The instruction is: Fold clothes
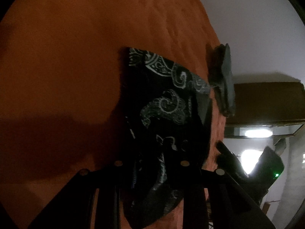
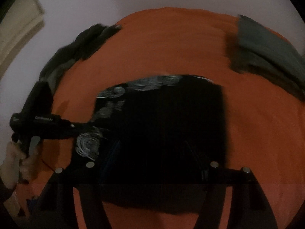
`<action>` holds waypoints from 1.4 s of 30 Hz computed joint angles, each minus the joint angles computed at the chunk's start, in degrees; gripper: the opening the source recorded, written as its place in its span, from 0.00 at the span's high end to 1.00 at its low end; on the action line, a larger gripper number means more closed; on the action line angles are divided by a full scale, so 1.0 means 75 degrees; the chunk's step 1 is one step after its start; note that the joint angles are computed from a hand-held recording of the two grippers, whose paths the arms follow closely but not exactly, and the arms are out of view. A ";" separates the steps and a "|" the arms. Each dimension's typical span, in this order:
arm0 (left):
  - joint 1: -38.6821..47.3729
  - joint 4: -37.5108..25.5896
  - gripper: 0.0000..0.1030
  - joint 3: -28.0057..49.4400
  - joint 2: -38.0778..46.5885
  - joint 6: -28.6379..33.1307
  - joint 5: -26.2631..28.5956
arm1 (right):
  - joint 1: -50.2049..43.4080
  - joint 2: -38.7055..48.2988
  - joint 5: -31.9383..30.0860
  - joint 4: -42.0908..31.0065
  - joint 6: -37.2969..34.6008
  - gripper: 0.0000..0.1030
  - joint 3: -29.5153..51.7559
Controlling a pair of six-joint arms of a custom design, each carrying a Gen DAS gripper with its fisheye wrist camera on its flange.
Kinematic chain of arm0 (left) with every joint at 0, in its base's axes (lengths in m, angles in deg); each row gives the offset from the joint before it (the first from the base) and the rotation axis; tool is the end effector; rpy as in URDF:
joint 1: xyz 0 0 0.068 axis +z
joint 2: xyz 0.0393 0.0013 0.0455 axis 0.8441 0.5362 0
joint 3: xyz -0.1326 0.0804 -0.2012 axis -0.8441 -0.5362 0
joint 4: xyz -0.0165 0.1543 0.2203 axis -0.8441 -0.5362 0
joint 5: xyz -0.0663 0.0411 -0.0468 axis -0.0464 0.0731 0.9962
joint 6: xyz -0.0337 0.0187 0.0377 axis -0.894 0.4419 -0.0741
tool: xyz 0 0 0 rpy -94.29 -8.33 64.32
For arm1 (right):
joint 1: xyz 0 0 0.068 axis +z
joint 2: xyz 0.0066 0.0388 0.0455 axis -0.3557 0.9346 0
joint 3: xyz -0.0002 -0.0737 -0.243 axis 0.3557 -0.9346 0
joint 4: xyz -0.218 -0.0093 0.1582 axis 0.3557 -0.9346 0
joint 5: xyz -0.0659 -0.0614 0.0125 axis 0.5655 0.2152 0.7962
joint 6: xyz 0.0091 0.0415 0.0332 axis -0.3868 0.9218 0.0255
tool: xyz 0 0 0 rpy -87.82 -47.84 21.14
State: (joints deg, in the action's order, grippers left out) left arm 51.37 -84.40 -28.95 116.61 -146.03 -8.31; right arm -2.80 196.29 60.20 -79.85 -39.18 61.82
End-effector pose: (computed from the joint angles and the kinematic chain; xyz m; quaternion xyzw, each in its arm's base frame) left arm 0.2144 -0.0373 0.1493 -0.3924 0.8196 -0.3707 0.1921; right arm 0.3799 0.1409 0.2761 -0.4566 0.8442 0.2093 0.1871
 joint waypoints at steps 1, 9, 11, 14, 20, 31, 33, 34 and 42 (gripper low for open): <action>-0.0012 -0.0072 0.76 0.0058 0.0048 -0.0010 -0.0042 | 0.0356 -0.0046 0.0274 0.0242 0.0180 0.35 -0.0161; 0.0130 -0.0394 0.76 -0.0123 -0.0422 -0.0204 -0.0007 | 0.0940 0.0357 0.0656 0.1521 0.1674 0.99 -0.0545; 0.0157 -0.0596 0.76 -0.0235 -0.0732 -0.0075 -0.0038 | 0.0965 0.0209 0.0526 0.1451 0.1645 0.99 -0.0488; 0.0245 -0.0732 0.76 -0.0447 -0.1061 -0.0149 0.0046 | 0.1259 -0.0086 0.0637 0.1709 0.1107 0.99 -0.0849; 0.0094 -0.1095 0.76 -0.0544 -0.1696 -0.0378 -0.0260 | 0.1717 0.0083 0.0568 0.1983 0.1101 0.87 -0.1325; -0.1522 -0.1226 0.76 0.1298 -0.0831 -0.0303 -0.1123 | -0.1345 -0.0352 -0.2258 0.0328 0.0276 0.28 -0.0292; -0.1892 -0.1152 0.76 0.2017 0.0124 0.0075 -0.1296 | -0.1959 -0.0116 -0.2030 -0.0313 -0.0149 0.37 -0.0195; -0.2067 -0.1110 0.76 0.2390 0.0622 0.0282 -0.1391 | -0.2118 -0.0147 -0.1851 -0.0344 -0.0469 0.46 -0.0505; -0.3085 -0.3080 0.76 0.5463 0.4400 0.1939 -0.2586 | -0.2619 -0.0459 -0.0933 -0.0475 -0.1682 0.94 -0.2014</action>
State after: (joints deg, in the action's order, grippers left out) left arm 28.23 -107.50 12.02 149.61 -131.48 -27.71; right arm -22.44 192.85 53.20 -83.41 -51.80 46.72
